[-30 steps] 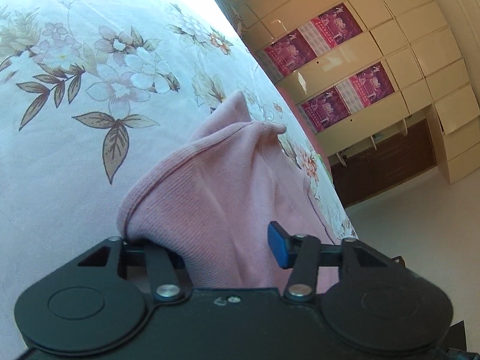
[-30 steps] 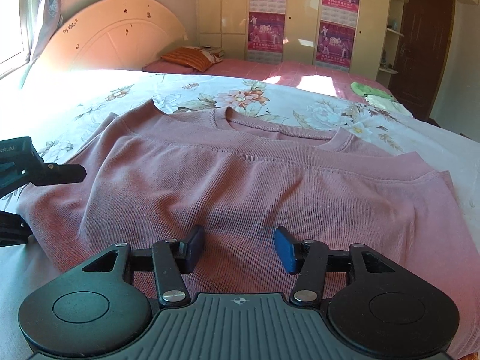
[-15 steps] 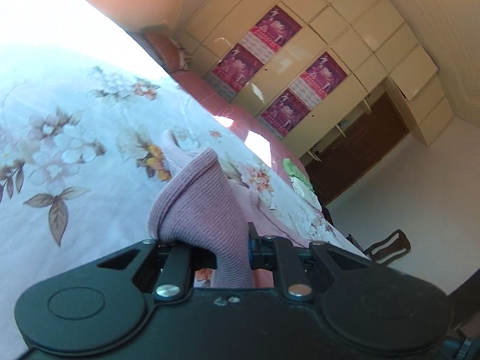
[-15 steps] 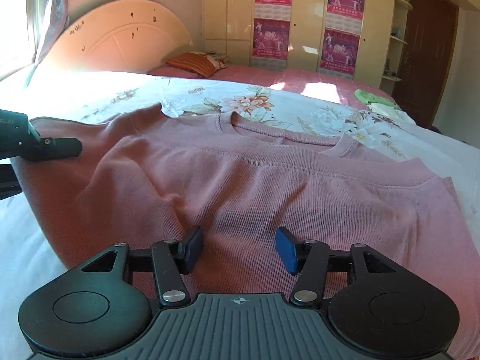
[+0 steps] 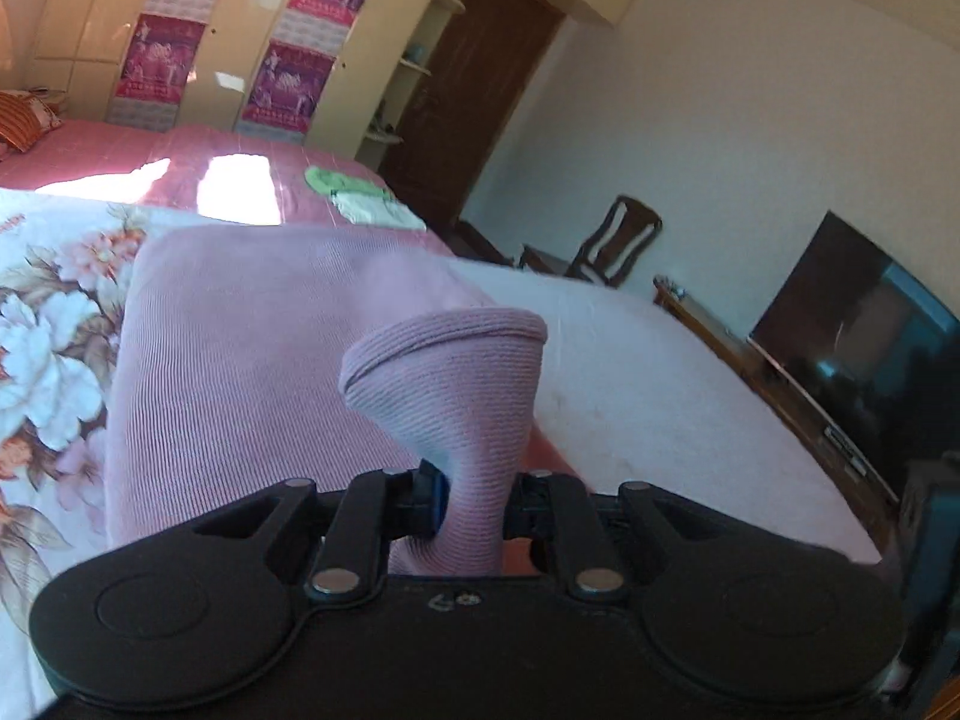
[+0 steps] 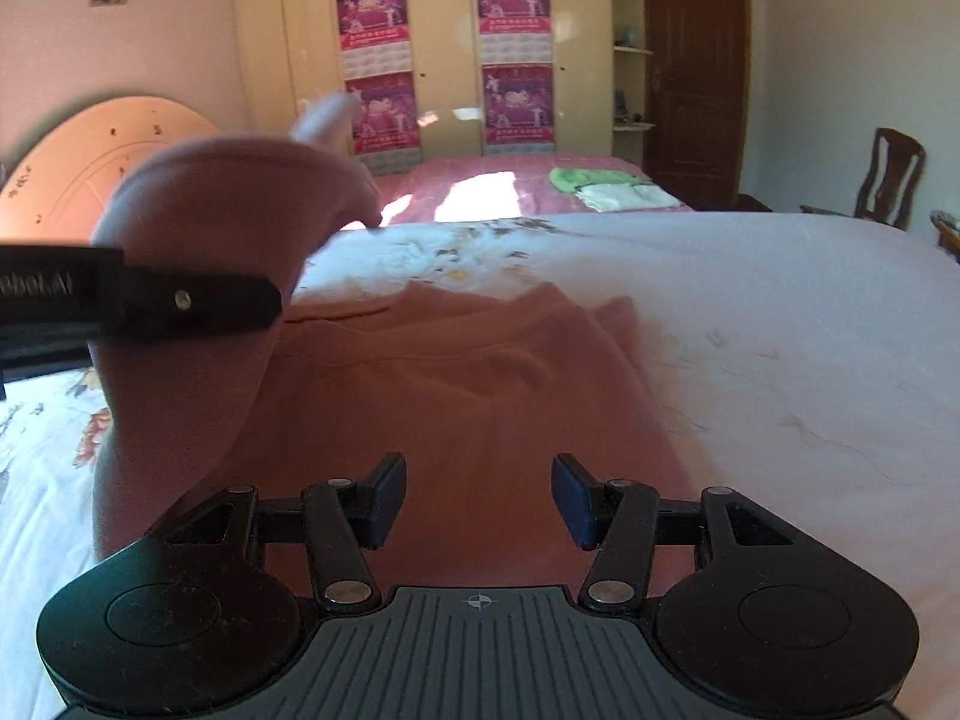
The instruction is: Fold small clothes
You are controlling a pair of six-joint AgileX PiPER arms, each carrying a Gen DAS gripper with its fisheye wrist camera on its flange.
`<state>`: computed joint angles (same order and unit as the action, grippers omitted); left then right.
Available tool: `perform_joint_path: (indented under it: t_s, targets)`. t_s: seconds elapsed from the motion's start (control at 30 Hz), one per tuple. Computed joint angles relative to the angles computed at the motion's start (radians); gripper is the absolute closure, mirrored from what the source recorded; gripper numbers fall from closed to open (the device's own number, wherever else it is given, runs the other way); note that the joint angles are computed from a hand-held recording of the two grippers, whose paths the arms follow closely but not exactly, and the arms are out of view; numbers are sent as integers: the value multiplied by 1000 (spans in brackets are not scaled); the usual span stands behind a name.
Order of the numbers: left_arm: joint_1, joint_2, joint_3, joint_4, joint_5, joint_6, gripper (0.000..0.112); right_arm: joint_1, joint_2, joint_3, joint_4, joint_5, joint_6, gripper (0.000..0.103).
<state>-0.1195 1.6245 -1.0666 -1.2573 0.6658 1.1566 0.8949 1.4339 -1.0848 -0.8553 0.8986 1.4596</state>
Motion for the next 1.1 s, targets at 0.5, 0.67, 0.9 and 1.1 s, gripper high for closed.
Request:
perform_joint_path:
  t_s: [0.5, 0.67, 0.9, 1.1]
  targets:
    - [136, -112, 33, 106, 93, -82, 32, -169, -221, 78, 229, -131, -135, 35]
    - [168, -39, -22, 200, -42, -198, 39, -284, -125, 27, 477, -286, -366, 31]
    - [191, 15, -13, 248, -81, -237, 41, -389, -12, 6, 769, -398, -595, 32]
    - [193, 12, 8, 224, -83, -211, 40, -406, 4, -19, 911, -402, -751, 68]
